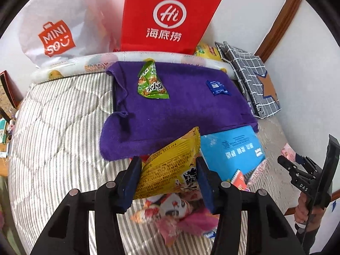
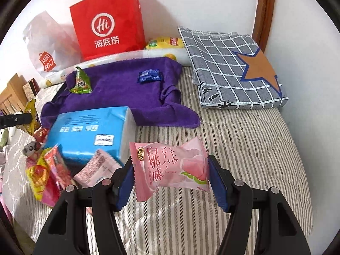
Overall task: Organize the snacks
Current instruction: 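Lift and carry the yellow bag and pink packet onto the purple towel with both tools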
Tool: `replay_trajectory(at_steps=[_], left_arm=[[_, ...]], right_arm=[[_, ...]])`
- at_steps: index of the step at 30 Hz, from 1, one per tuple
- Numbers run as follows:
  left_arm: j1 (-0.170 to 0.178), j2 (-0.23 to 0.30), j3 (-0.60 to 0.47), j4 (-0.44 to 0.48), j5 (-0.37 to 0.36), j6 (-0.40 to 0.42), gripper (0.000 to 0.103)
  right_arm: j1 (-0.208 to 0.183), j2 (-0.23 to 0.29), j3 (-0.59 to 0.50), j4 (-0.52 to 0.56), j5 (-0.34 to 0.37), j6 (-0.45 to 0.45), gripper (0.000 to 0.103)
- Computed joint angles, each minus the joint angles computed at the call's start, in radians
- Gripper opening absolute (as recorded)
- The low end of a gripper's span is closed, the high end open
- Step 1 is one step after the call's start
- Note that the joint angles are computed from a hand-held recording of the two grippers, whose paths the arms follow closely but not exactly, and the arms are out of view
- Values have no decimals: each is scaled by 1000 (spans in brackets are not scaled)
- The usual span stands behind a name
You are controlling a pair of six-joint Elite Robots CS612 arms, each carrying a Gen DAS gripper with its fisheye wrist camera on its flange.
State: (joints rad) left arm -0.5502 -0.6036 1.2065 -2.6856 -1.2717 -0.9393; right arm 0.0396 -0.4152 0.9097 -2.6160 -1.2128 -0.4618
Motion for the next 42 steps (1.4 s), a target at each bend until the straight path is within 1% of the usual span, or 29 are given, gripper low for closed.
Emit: replay_trajectory(at_steps=[7,14,22,26,32,40,42], left_arm=[[-27,-39,58,-38,37,-32,49],[-52,-57,85,-64,52,-55,49],[-77,-59,69,-67,69,-31,49],[-82,-57,54,-72,73,-17,49],[-83,-45,25,-74,67,-9,49],[-72,-30,-16,-69,59,2,49],[-65,-22,-32,-71,45,10,49]], right_arm=[[-5,-57,96,-53,40,5,64],[-7,-107,180,-99,81,-6,64],[-8,-147,239,-133,127,-2,63],[-8,-156,246,-136,149,8,62],[-6,-159,243,-137,158,3,61],[0,-139,190,-121,170,10,60],[2,-130,170,-117,176,13,60]])
